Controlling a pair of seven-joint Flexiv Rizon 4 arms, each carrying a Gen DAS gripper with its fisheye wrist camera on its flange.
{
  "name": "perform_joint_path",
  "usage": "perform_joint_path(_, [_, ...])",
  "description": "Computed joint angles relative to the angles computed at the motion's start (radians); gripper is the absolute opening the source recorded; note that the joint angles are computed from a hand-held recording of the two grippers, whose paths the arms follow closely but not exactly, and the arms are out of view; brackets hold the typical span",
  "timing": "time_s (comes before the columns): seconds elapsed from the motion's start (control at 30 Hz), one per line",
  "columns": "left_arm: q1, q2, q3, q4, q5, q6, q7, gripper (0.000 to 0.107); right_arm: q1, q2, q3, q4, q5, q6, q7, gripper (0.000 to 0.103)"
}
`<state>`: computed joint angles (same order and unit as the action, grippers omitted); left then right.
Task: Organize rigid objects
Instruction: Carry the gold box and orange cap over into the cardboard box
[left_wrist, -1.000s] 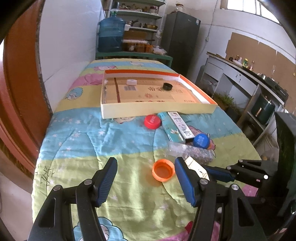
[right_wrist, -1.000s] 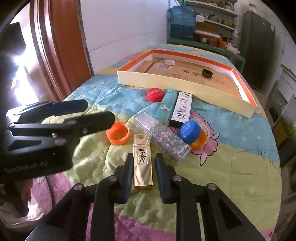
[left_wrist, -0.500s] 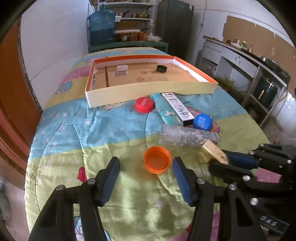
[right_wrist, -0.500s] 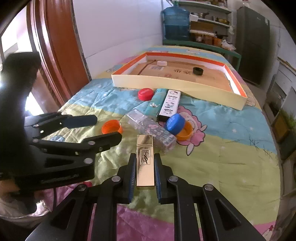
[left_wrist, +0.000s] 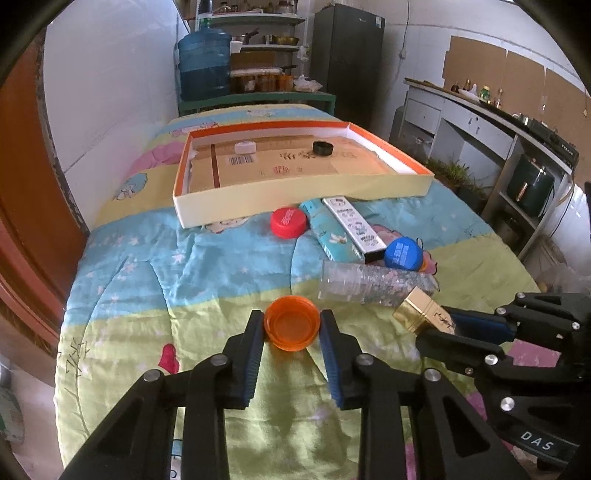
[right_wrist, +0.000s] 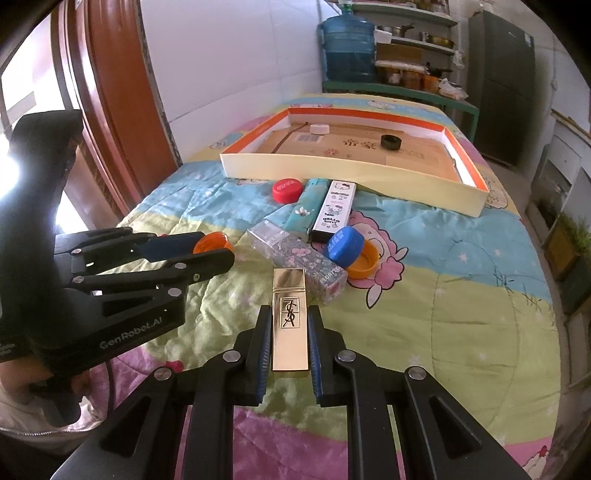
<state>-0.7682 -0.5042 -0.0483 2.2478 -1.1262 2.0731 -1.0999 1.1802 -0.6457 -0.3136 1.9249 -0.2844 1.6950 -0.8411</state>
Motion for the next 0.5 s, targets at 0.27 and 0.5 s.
perform_joint_path(0.27, [0.045, 0.027, -0.009, 0.028, 0.125, 0.027, -0.101, 0.031, 0.037, 0.006, -0.046, -0.001, 0.021, 0.026, -0.011, 0.018])
perform_joint_path(0.5, [0.056, 0.042, 0.009, 0.024, 0.181, 0.02, -0.136, 0.031, 0.07, 0.012, -0.091, -0.006, 0.062, 0.04, -0.036, 0.018])
